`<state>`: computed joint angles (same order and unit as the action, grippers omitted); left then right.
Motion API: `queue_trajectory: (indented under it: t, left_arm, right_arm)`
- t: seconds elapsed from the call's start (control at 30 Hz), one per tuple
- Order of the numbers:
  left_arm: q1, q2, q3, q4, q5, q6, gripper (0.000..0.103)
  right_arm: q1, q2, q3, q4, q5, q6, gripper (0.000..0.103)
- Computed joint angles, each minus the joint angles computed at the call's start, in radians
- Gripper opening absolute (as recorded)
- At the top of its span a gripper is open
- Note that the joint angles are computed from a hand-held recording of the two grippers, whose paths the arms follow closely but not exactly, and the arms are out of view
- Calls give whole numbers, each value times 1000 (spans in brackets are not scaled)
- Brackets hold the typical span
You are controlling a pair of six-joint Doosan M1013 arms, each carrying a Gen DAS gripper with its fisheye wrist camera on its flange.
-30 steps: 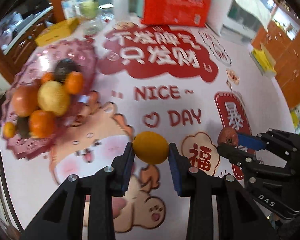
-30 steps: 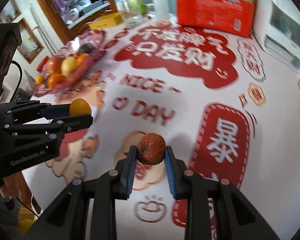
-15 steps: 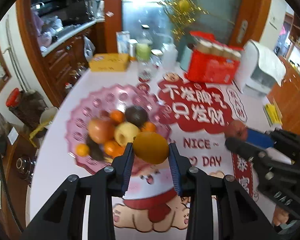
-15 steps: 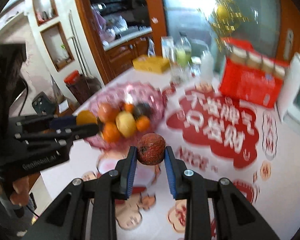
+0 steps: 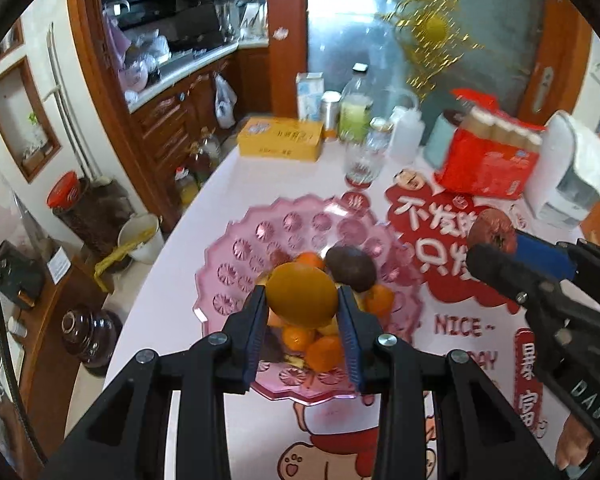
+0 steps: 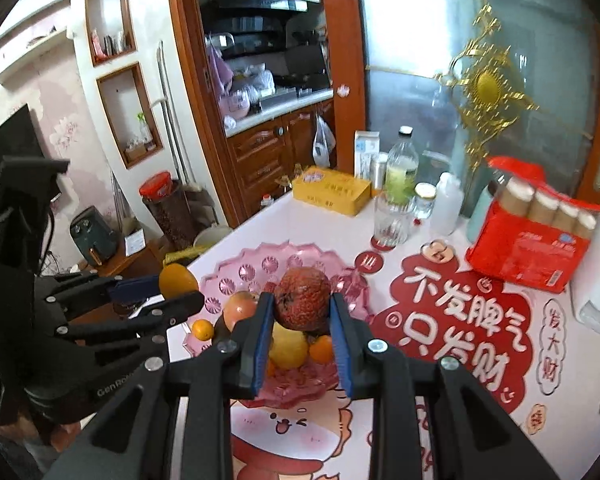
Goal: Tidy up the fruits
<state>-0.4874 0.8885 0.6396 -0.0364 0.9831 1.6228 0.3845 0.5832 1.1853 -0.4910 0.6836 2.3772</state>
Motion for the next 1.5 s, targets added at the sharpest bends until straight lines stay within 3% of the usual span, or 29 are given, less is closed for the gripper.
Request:
queue_trajectory:
  t: [0.3,0.47,0.63,0.77,0.83,1.0,1.23,1.5]
  left_arm:
    - [11,151,-185,-12,191,-23,33]
    - [14,218,-276,-14,259,-25,33]
    - [11,245,-311,-13,280,3,35]
    - [0,250,-312,49,273,-21,69]
    - [-3,243,-293,83,250,-21,75]
    - [7,250,-304,51,257,-19,83]
    - [14,238,-285,15,255,-40,97]
    - [12,172,-170,26,189,-41,102]
  right_arm:
    - [-24,108,-92,167,105,-124,28]
    - [-34,143,-121,216,149,-154,28]
    - [-39,172,-145,250,184,-184,28]
    - [-32,197,-172,223,240,-201,29]
    - [-30,202,-174,205,254,-198,30]
    - [-41,191,-152,245,232,-196,38]
    - [-45,186,-143,253,236,-171,39]
    - [-39,164,-117,238,233,-120,41]
